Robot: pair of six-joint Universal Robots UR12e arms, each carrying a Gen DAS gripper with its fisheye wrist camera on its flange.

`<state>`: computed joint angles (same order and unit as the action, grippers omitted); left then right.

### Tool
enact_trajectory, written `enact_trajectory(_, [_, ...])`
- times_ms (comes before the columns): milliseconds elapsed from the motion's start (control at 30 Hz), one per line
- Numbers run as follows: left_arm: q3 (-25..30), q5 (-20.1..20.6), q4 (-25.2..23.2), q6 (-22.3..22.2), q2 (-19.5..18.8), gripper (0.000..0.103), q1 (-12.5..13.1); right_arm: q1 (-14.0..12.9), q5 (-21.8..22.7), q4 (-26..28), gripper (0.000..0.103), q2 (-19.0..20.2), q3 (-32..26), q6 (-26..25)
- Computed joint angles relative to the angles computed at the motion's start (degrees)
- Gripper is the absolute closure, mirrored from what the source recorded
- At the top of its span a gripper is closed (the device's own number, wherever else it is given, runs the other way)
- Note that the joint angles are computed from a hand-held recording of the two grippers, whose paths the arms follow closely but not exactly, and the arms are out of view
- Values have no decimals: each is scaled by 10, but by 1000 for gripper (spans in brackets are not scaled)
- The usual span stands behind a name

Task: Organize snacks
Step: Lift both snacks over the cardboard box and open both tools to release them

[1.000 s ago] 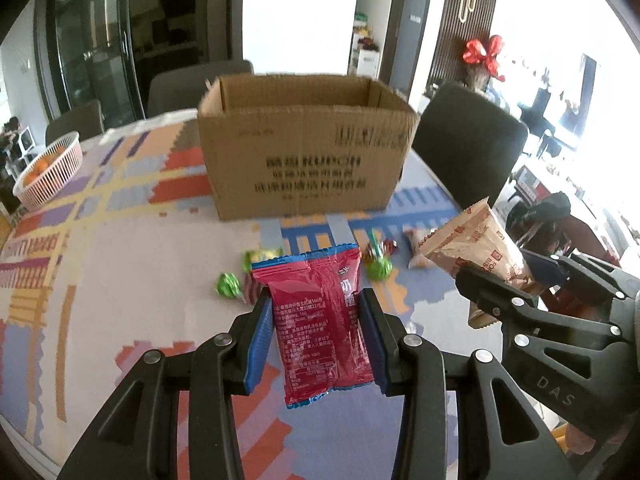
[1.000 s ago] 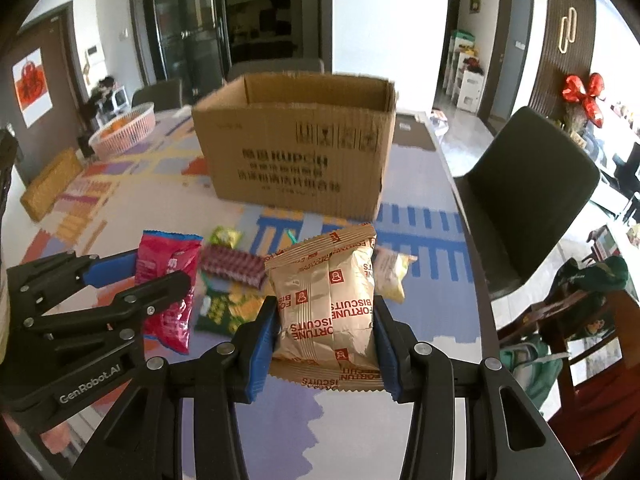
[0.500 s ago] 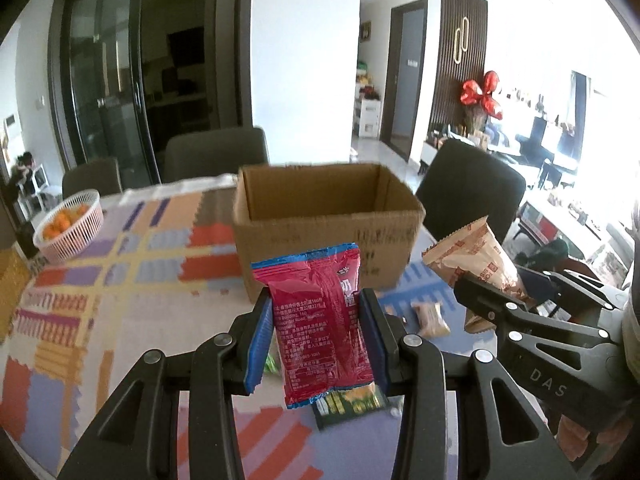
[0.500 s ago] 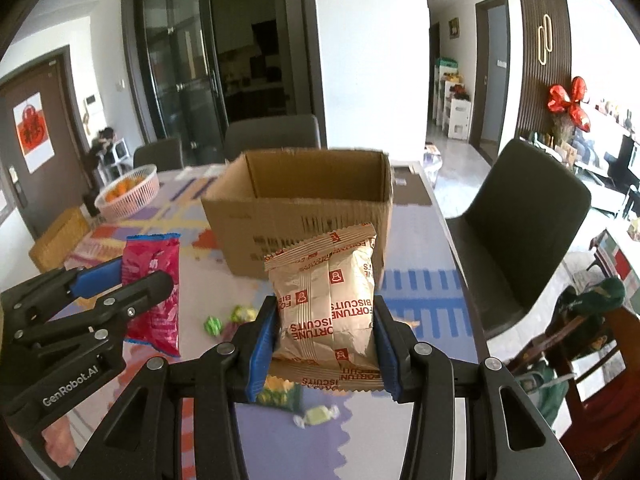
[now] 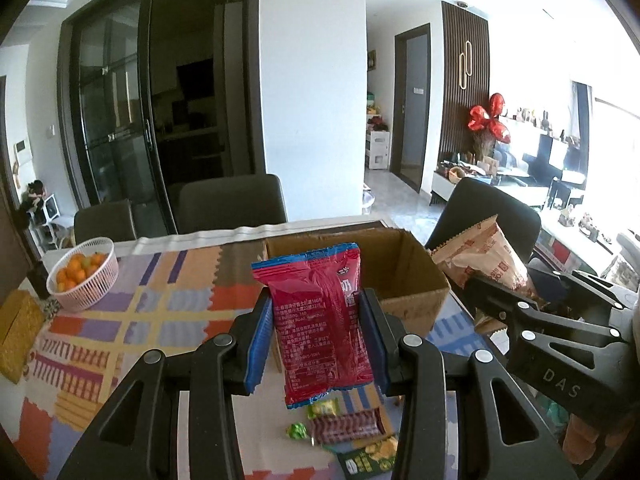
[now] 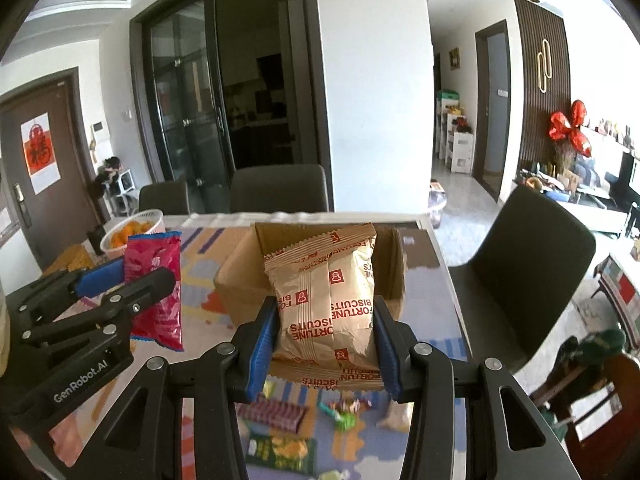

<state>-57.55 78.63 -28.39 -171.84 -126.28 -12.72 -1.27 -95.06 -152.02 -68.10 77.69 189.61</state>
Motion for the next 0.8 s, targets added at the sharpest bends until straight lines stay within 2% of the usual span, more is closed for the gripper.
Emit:
enact_trajectory(367, [126,-8,-78,9,-66,62,1,-7,0,45,57,46,-74,-2])
enact_trajectory(600, [232,-12,-171,14,-125,62,-1,-16,18,97,57,80,-125,5])
enact_trajectory(800, [327,-6,-258,11,-177,62,-4,-18,12,129,57,102,-154,4])
